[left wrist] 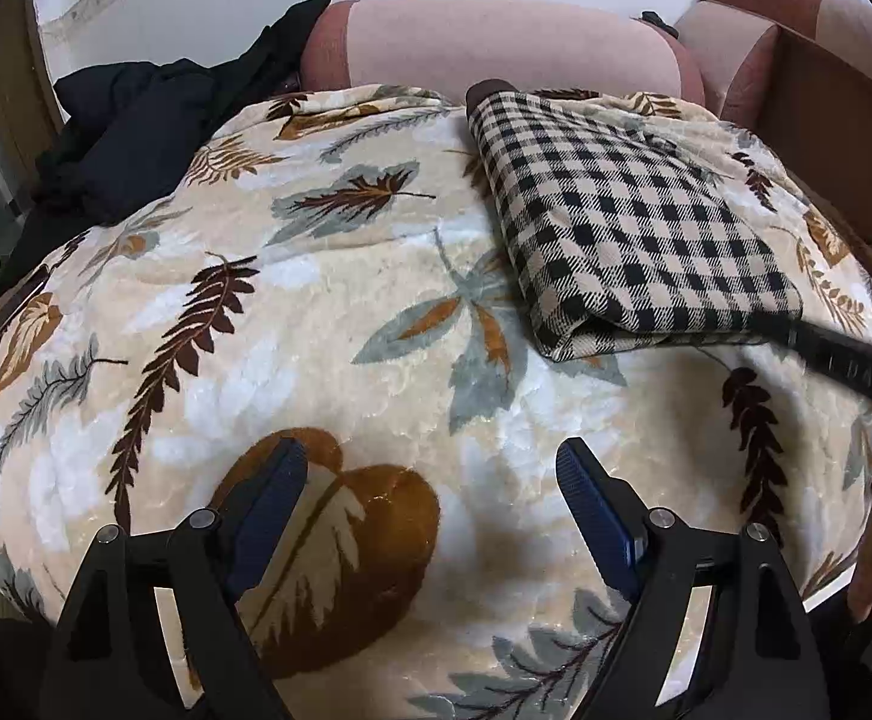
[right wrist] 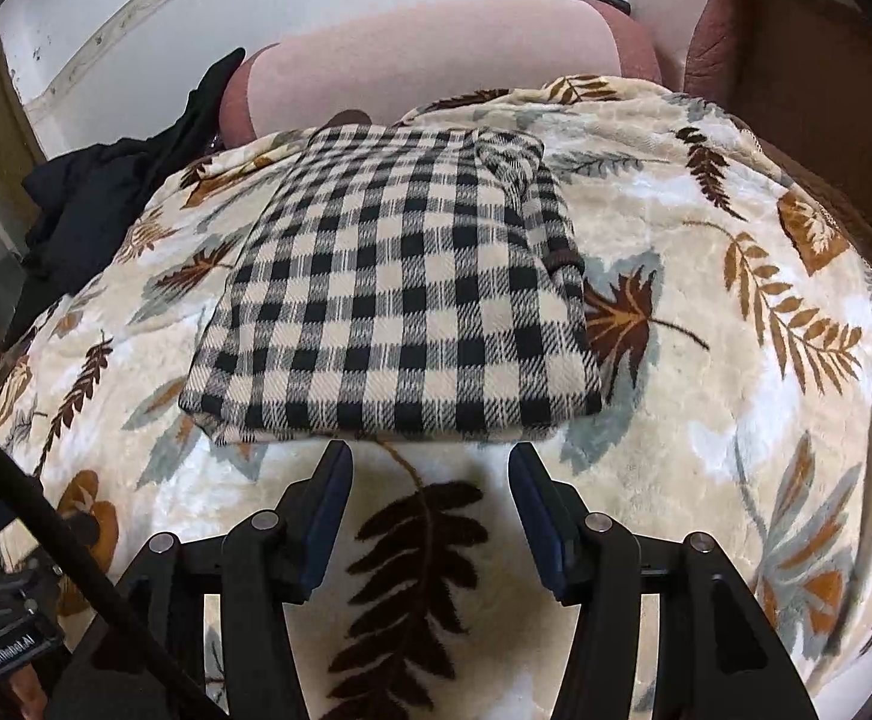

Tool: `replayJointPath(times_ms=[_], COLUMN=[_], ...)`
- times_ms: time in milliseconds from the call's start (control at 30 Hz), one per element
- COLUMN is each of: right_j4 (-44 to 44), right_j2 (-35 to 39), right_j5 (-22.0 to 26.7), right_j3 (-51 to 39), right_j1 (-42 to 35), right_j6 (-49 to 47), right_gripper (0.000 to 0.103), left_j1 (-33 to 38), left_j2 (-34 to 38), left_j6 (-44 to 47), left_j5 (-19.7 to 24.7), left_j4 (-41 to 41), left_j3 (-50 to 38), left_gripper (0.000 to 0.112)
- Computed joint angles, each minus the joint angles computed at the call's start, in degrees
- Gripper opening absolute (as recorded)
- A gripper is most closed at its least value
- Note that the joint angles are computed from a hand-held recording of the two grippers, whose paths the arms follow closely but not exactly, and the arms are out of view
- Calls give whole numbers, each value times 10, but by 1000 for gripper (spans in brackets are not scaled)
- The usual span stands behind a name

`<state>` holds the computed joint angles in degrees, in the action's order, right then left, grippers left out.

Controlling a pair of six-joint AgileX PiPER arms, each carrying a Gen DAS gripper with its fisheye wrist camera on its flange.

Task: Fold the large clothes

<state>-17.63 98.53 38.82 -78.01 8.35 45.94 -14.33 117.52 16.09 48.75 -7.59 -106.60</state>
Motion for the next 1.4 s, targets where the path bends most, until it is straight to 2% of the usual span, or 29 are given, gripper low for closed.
replayJointPath(times_ms=[100,233,367,500,667,833,933,1033,1133,1300,1400], right_j4=[-27,-55,17,23,3,12,58,129,123,29,-3], right_j2=[21,91,188,268,239,158,118,80,47,13,21], right_j5=[-10,24,73,156,160,102,92,78,57,31,32], right_j3=[-48,-177,-318,-416,-343,-179,-118,-73,-49,-45,-72], right_j1=[-10,-16,-48,-54,-43,-57,-74,-101,-104,-76,-62], right_j6=[3,-39,-97,-125,-142,-132,-146,-165,-140,-55,-29], right_gripper=[59,59,59,59,60,63,70,70,70,70,70], left_j1=[-4,-10,-11,-8,4,8,8,9,9,10,11], left_j2=[10,17,28,43,61,67,68,68,67,69,68], left_j6=[-7,-15,-22,-24,-17,-14,-15,-14,-13,-13,-11], left_j5=[9,11,18,27,43,48,47,47,45,41,30], left_j4=[12,31,47,53,31,17,17,16,16,16,9], left_j3=[-7,-6,-10,-22,-40,-48,-48,-48,-46,-47,-40], left_gripper=[84,84,84,84,84,84,84,84,85,87,90])
